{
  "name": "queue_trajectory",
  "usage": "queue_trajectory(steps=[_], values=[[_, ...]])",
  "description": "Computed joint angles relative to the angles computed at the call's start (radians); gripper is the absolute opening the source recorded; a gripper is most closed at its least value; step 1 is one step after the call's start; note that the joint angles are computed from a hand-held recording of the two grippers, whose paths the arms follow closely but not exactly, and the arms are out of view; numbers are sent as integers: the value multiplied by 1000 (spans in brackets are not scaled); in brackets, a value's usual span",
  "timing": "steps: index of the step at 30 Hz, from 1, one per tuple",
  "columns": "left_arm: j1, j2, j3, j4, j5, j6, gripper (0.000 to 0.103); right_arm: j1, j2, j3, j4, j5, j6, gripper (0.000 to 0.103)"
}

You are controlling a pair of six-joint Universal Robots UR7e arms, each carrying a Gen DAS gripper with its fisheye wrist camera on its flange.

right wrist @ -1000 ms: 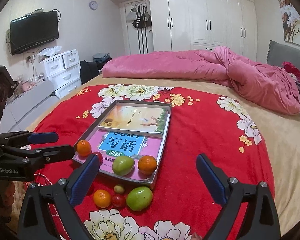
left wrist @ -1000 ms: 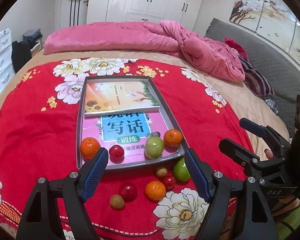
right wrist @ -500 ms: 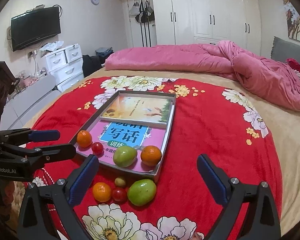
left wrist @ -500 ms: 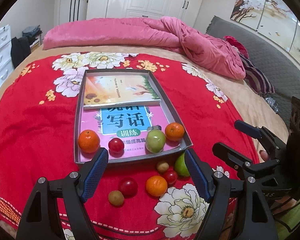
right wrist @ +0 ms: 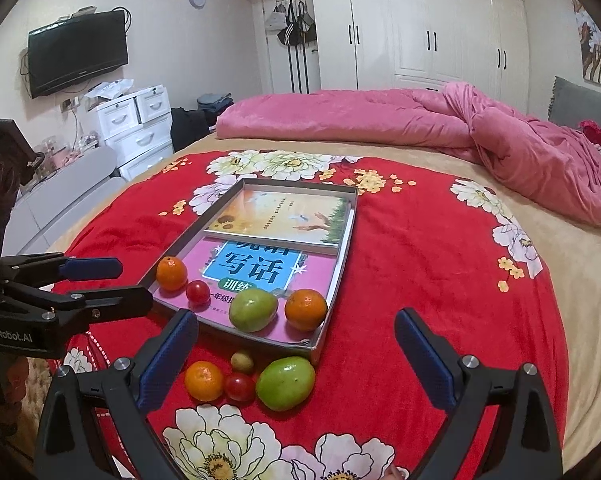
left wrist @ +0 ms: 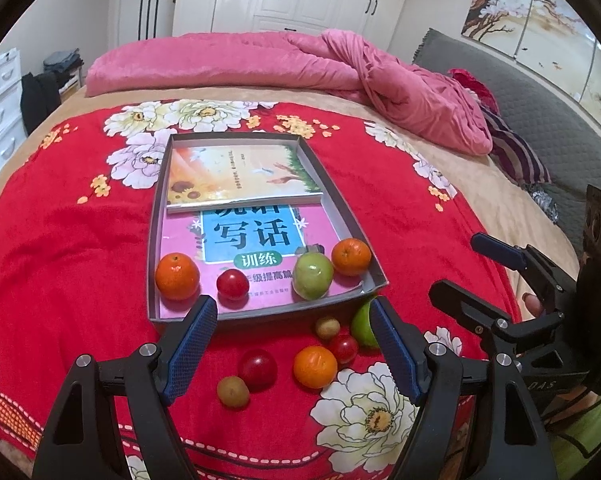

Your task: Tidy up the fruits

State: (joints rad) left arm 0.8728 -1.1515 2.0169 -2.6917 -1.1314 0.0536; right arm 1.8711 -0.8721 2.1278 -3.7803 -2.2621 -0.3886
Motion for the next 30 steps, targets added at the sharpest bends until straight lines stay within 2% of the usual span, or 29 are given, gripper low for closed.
queue_trajectory(steps=[7,20,30], values=[[2,4,8,16,-7,1,80,-5,4,4,4,-15,-17,99],[13,27,14,73,-14,-6,80,-37,6,15,109,-26,3,99],[20,60,20,120,-12,9,79,-65,25,16,130,-39,-3,99]])
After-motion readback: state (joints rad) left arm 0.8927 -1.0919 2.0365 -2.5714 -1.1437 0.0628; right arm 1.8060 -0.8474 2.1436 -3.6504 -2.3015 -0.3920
